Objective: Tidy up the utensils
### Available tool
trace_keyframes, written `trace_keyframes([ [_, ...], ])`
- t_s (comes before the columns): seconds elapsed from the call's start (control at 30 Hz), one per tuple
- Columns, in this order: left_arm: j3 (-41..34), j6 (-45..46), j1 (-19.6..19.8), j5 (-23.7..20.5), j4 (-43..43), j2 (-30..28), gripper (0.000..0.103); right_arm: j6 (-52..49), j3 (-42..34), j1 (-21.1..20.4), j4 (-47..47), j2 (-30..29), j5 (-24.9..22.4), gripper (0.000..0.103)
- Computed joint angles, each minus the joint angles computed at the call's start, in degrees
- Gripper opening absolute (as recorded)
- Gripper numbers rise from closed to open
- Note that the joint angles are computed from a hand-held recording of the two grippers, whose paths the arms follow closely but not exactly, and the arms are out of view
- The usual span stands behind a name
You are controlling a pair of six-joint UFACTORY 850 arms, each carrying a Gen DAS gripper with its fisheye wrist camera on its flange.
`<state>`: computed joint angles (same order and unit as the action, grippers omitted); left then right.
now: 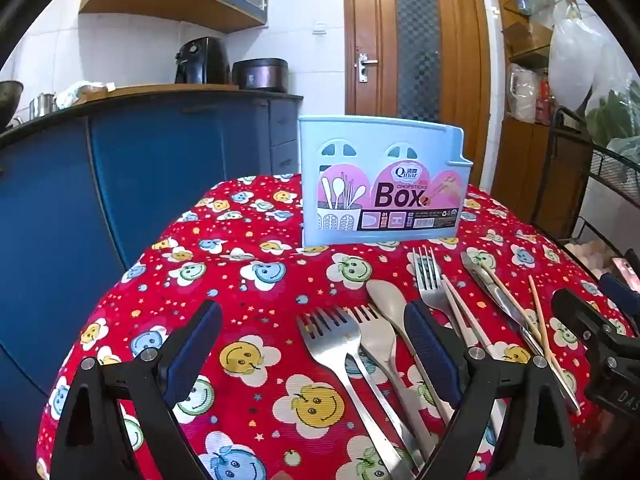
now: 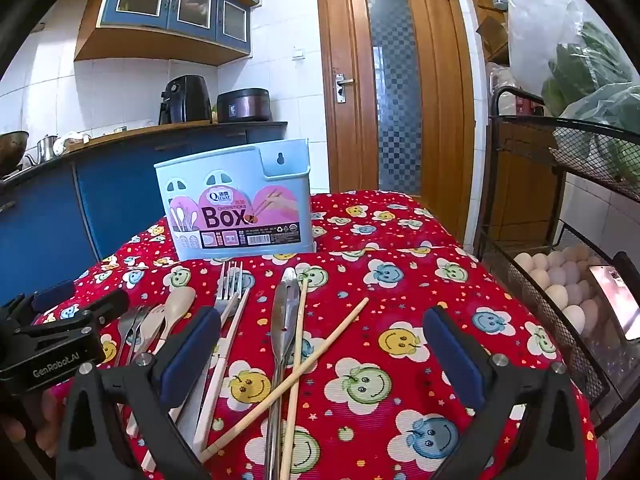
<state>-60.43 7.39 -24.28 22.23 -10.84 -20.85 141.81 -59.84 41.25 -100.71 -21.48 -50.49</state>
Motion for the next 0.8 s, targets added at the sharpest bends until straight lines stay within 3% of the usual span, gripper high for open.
trace_keyframes([
  [0.8,-0.1,-0.2,0.1,0.0,0.2,0.0,0.092,-0.6,-0.2,0.2,0.8,-0.1,-0.2,0.103],
])
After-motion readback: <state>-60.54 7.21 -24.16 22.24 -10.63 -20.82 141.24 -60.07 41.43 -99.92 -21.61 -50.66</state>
